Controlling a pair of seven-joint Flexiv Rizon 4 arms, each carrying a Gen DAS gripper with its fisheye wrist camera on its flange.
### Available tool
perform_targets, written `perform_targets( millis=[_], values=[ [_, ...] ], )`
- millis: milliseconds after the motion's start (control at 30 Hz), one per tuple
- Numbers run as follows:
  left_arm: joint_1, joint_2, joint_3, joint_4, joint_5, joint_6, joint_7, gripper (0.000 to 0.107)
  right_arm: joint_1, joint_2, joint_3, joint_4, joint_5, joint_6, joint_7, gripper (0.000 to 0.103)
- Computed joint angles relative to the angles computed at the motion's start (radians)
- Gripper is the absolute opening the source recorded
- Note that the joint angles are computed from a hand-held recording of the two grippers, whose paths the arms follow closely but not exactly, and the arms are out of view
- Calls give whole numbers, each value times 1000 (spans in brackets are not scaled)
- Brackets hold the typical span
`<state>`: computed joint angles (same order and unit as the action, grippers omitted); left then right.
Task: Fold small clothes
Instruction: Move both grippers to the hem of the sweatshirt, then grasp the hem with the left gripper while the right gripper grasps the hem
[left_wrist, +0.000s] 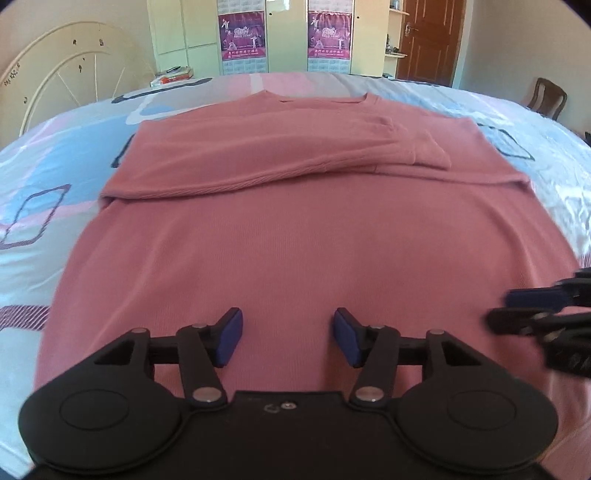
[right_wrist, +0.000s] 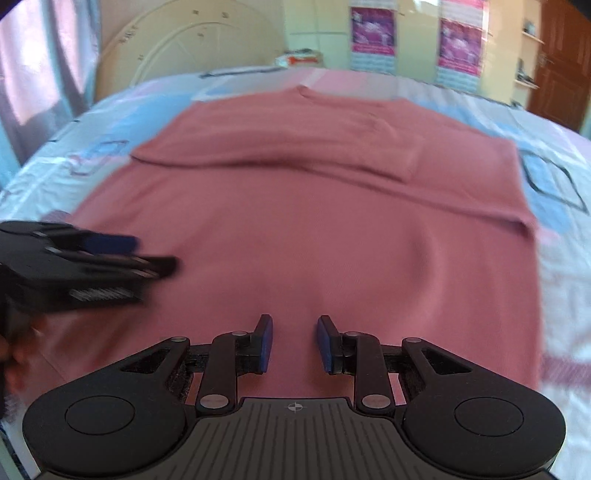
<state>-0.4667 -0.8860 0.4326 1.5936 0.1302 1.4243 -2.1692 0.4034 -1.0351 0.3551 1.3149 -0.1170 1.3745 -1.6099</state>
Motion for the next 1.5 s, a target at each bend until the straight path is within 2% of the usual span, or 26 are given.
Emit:
perform_targets(
  millis=[200,267,367,433,633,767,933,1000,1067,1133,1200,1300,1433,1500],
  values=[
    [6,48,-4,110,6,82,13,60,55,101,-131,196,10,141,139,27],
    [7,62,-11,136,2,103,44,58,65,129,-138,252,13,189,184,27],
    [28,97,-47,196,-8,162,101,58,112,172,-184,320,-8,186,252,27],
    [40,118,-64,247,-18,189,131,59,193,194,-281,369,-24,212,320,27],
    [56,185,-61,432,-49,318,175,61,329,256,-456,501,-41,248,488,27],
    [89,233,-95,511,-87,358,201,59,380,299,-518,575,-59,279,564,27],
    [31,270,-41,588,-174,405,213,60,459,327,-619,643,-78,301,640,28],
    [10,279,-20,614,-209,408,226,60,503,338,-670,679,-72,310,666,33],
    [5,285,-15,640,-239,416,239,60,543,343,-721,710,-62,324,686,50],
    [-13,286,0,663,-272,426,255,60,585,345,-773,737,-50,331,694,52],
    [3,296,-16,682,-291,425,275,60,571,354,-761,746,-44,320,696,52],
    [104,316,-114,716,-294,453,284,61,489,367,-674,739,-37,314,715,52],
    [187,316,-199,739,-315,499,294,59,410,371,-588,729,-45,319,727,51],
    [246,322,-257,747,-314,512,298,55,394,367,-569,723,-50,320,733,45]
  ],
)
